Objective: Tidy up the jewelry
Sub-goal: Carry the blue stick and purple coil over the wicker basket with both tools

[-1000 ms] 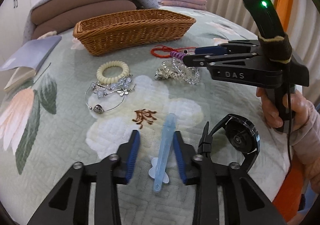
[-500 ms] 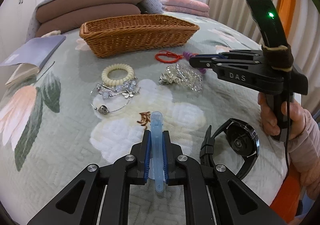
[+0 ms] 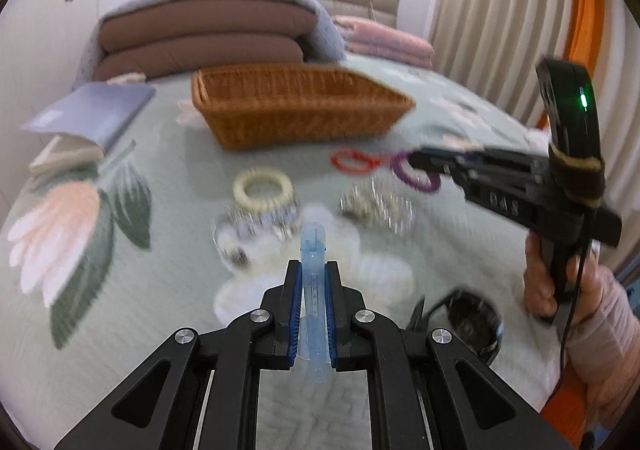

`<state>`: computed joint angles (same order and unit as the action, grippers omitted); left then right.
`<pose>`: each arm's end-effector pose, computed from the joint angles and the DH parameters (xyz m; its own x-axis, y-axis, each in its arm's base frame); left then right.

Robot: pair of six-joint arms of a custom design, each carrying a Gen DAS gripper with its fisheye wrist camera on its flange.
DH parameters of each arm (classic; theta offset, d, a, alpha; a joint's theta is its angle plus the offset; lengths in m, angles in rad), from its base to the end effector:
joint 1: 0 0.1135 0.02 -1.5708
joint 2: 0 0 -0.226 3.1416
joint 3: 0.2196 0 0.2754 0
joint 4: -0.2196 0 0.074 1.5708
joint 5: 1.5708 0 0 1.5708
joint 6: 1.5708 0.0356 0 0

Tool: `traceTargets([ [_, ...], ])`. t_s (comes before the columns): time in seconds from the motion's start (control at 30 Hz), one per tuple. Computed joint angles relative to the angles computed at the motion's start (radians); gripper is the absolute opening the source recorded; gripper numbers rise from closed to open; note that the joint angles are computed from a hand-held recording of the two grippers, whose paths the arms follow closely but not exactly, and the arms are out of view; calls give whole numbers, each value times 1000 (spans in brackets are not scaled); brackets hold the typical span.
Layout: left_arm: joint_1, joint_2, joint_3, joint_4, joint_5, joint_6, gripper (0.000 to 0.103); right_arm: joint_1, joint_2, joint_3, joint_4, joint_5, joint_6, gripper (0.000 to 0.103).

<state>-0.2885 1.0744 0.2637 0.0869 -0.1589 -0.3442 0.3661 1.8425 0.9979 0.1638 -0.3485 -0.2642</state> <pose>0.2152 -0.0580 0.0865 -0.6541 -0.1534 -0.7407 -0.0568 0.9864 -0.1542 0.3575 0.1501 0.1024 -0.4148 -0.4219 -0.8062 -0.7174 0.6966 0.0046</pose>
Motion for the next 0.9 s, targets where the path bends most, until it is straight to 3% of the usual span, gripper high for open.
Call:
traceTargets([
  [0.17, 67, -98, 40, -63, 38, 14, 11, -2, -74, 16, -27, -8, 9, 13],
  [0.23, 84, -72, 96, -82, 27, 26, 11, -3, -77, 58, -51, -18, 24, 13],
  [0.43, 218, 118, 319, -44, 162, 66, 11, 3, 11, 247, -90, -27, 87, 13],
  [0.73, 302, 746, 821, -3, 221, 73, 11, -1, 597, 989, -347, 7, 207, 13],
  [0.83, 314, 827, 850, 24, 225, 80, 11, -9, 699, 1096, -397, 39, 195, 13],
  [0.9, 302, 851, 864, 18, 171, 93, 11, -8, 744, 1158, -444, 68, 189, 14],
])
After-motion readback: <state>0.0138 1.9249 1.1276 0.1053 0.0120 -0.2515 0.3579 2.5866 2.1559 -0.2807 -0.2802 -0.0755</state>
